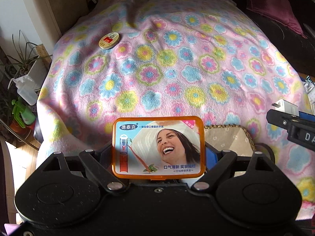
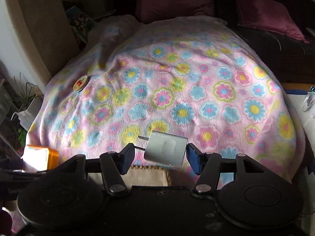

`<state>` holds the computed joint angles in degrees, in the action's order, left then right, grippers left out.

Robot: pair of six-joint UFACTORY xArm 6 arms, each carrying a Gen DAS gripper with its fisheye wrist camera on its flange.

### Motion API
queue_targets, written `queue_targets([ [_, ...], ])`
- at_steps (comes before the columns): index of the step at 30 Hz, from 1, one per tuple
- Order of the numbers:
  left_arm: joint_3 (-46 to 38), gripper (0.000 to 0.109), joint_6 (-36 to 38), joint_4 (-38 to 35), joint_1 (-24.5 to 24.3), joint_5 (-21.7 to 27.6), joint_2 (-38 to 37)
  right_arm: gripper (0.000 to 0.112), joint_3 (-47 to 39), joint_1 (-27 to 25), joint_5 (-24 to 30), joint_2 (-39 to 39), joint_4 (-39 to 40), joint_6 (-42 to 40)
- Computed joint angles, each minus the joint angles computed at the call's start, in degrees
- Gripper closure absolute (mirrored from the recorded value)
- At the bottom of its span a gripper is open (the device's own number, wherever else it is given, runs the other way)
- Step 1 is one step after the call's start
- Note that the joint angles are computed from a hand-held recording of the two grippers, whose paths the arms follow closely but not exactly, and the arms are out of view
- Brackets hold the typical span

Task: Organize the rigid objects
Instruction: 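Carry the orange box in the left tool over the basket while the right tool carries the adapter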

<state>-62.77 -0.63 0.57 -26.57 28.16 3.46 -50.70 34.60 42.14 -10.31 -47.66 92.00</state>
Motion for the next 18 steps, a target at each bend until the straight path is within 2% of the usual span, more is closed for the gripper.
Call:
queue_targets([
  [4, 5.8, 0.025, -0.8, 1.3, -0.7, -1.6, -3.7, 0.055, 1.6, 6.1, 3.5, -1.4, -0.2, 4.1],
  [10, 9.6, 0.025, -0.9, 0.3, -0.6, -2.1, -5.2, 0.055, 1.3, 11.6, 6.7, 1.4, 1.9, 6.5],
  [15, 10.1, 0.025, -1.4, -0.3, -0.2, -1.3, -3.9, 0.055, -1.1, 13.0, 8.6, 4.4, 1.0, 3.8],
  [18, 11.1, 0.025, -1.7, -0.4, 0.1, -2.5, -4.3, 0.056, -2.5, 12.9, 8.8, 6.0, 2.0, 0.9],
])
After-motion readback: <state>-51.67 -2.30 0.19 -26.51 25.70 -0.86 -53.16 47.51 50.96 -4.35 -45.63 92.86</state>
